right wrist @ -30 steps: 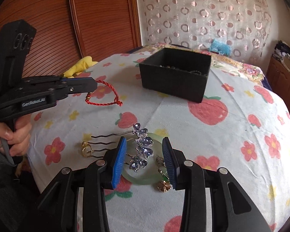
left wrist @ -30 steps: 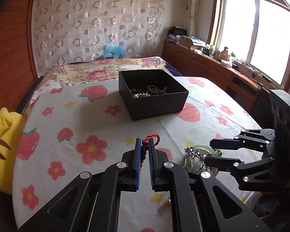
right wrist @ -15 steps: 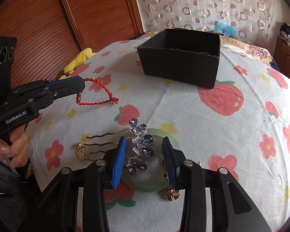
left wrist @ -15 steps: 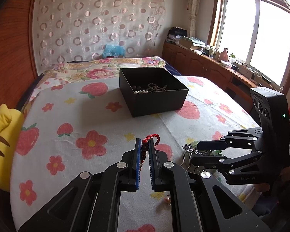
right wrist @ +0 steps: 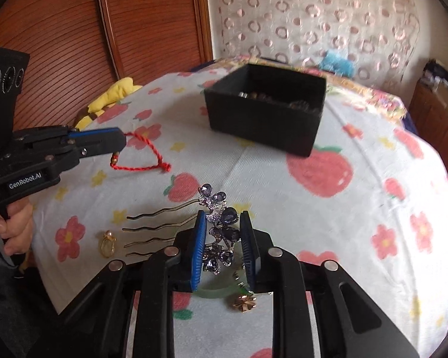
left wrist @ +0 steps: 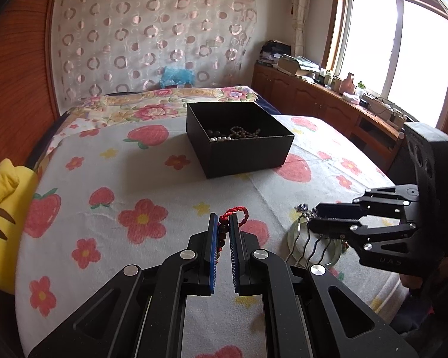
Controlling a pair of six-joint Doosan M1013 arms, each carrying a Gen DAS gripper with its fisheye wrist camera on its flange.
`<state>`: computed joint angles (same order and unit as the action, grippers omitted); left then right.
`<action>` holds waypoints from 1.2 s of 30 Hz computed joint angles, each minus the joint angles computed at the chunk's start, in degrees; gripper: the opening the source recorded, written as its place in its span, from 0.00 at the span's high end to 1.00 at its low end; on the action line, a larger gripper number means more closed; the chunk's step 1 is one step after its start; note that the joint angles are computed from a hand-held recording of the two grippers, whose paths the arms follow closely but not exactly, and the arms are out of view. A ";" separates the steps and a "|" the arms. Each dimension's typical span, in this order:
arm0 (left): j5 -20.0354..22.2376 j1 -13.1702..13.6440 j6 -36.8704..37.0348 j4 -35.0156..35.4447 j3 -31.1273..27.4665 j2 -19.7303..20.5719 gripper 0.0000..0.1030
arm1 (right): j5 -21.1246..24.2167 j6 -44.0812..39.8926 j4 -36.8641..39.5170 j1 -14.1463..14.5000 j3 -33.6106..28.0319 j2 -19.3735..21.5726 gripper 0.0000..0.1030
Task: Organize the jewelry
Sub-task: 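Grasp the purple-flower hair comb with the right tool while the left tool holds the red cord, then carry both tools over the black box, release the comb with the right while the left releases the red cord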
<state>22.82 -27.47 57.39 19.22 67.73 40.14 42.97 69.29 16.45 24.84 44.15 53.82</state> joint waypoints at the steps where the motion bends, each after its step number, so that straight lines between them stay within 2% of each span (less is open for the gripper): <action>1: 0.00 0.00 0.00 0.03 -0.02 0.00 0.94 | -0.38 0.12 -0.36 0.00 0.09 -0.11 0.76; 5: -0.05 -0.01 -0.17 0.22 -0.01 -0.02 0.94 | -1.97 0.90 -2.24 -0.02 0.48 -0.56 0.76; 15: -1.74 0.02 -3.45 4.28 0.55 -0.17 0.94 | -2.30 2.79 -4.94 -0.65 -1.27 -0.02 0.76; 23: 0.14 0.04 -4.60 6.57 -2.61 0.73 0.93 | -1.65 3.56 -5.20 -1.15 -4.40 1.22 0.76; 31: 1.43 0.25 -3.17 6.93 -6.21 2.06 0.94 | -1.52 3.45 -5.24 -1.59 -8.96 2.98 0.76; 36: 2.56 0.63 -0.86 5.82 -9.37 3.28 0.94 | -0.31 4.01 -4.92 -1.94 -14.49 5.54 0.76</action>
